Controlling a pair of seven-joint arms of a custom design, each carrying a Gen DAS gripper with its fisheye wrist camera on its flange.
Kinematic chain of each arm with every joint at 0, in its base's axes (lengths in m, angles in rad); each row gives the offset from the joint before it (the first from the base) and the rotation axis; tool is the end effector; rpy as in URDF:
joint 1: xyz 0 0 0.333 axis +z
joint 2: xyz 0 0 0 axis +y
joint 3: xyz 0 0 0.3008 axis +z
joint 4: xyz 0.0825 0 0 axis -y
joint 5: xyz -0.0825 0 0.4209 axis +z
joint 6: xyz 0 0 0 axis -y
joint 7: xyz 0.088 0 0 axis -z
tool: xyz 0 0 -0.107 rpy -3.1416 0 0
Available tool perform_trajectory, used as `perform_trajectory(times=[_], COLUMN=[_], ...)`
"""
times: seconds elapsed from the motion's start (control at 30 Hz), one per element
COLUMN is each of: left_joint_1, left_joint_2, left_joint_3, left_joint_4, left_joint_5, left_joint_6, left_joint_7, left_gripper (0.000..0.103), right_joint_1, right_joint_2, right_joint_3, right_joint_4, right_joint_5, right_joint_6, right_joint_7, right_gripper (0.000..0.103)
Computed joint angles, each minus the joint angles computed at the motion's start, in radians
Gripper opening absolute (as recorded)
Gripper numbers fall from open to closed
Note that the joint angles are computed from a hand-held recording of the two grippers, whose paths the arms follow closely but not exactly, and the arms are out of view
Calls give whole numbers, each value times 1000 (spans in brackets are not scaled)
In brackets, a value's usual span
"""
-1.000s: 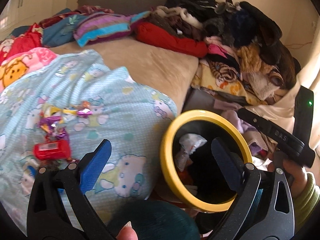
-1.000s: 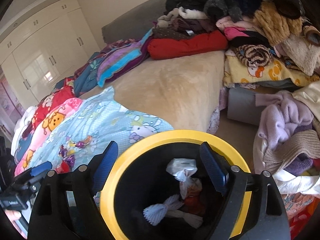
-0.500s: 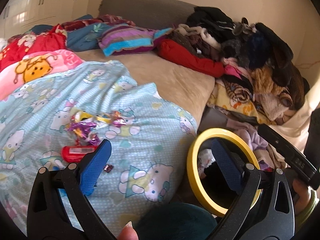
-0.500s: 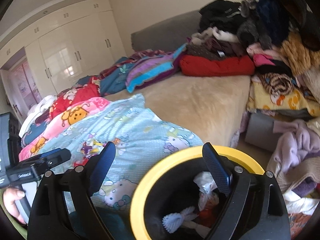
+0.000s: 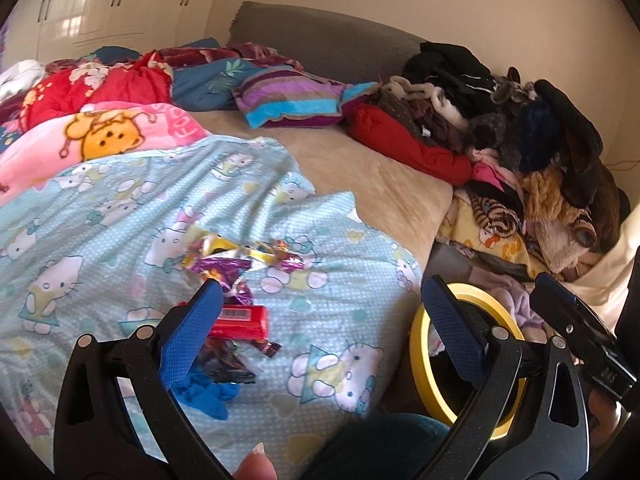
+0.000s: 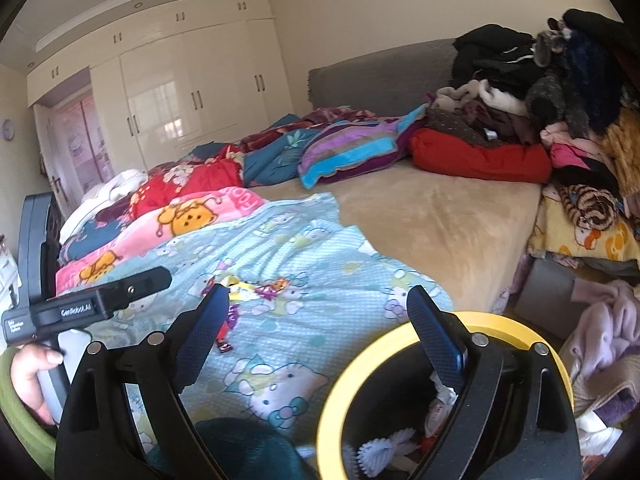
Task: Collect trash
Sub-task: 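Move both open tools back toward the red tube and candy wrappers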
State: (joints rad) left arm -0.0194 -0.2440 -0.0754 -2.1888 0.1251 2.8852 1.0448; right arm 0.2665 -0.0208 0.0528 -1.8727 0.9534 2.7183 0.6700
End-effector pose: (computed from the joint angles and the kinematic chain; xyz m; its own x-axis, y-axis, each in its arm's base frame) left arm 0.5641 -0.0641 0.5749 0.1688 -0.9436 0.2847 -0.5636 -0.3294 -0.7575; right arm 0.6147 0.1724 0.5810 0.5651 -0.8057 -0.1773 -0.4896 -0.1545 -0.8582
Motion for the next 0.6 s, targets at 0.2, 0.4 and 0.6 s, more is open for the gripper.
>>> perform_trajectory(times=[0.2, 0.4, 0.6], left_joint_1=[16, 33, 60], left_joint_2=[-22, -41, -62], left_joint_3=[12, 20, 27], left_joint_4=[-24, -47, -73], left_joint_5=[-1, 3, 17], left_joint_6=[1, 5, 2], left_joint_7=[-9, -17, -38], left_gripper=[92, 92, 92], right_joint_1=[11, 19, 22], right_joint_2=[13, 38, 71], right_joint_3=[14, 24, 39], right_joint_4=[13, 44, 81], right_joint_5=[-31, -64, -89], right_joint_6=[-9, -29, -57], right_joint_7=[1, 11, -5], right_gripper=[88, 88, 88])
